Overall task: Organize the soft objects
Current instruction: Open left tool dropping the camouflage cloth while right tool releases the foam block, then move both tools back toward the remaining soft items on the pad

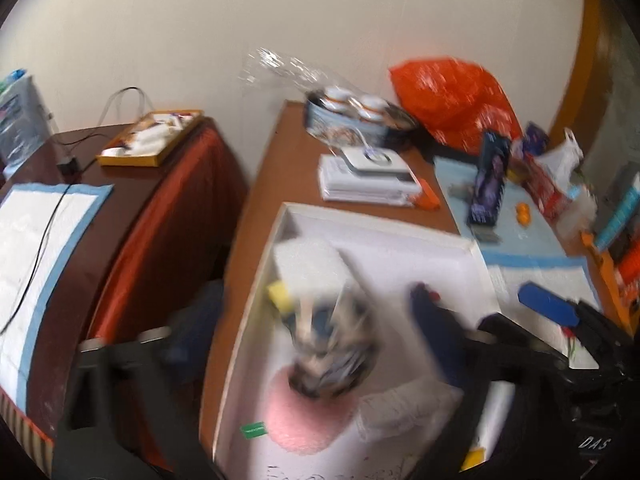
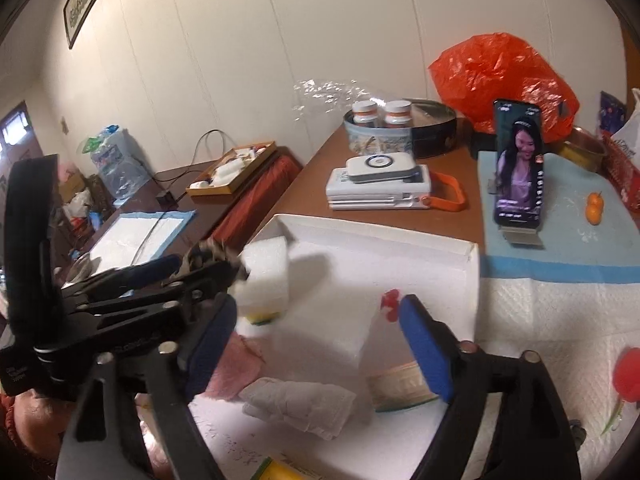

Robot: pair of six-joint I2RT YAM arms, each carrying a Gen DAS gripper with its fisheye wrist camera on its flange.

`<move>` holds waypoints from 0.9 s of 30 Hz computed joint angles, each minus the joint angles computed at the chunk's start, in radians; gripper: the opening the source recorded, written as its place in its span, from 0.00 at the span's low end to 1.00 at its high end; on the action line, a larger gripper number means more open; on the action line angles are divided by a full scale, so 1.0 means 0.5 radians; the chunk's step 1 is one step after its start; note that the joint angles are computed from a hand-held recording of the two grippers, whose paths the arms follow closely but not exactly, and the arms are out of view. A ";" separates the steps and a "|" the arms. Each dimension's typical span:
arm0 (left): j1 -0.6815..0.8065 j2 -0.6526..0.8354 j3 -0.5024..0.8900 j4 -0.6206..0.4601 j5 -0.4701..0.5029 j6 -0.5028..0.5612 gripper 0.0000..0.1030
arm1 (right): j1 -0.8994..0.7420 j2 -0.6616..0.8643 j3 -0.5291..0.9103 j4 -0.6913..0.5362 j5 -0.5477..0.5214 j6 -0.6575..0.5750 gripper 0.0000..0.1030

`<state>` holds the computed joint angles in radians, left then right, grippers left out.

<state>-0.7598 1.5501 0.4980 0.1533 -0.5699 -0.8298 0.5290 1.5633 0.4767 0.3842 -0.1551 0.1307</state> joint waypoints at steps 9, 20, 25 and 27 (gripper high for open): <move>-0.119 -0.302 -0.107 -0.160 -0.166 -0.198 1.00 | -0.016 -0.228 -0.145 0.035 0.072 0.055 0.84; -0.368 -0.355 0.012 -0.406 -0.311 -0.373 1.00 | -0.080 -0.427 -0.296 0.041 0.041 0.062 0.84; -0.496 -0.344 0.077 -0.540 -0.395 -0.493 1.00 | -0.162 -0.525 -0.372 0.038 -0.019 0.053 0.84; -0.537 -0.319 0.113 -0.565 -0.407 -0.525 1.00 | -0.208 -0.572 -0.415 0.042 -0.052 0.049 0.84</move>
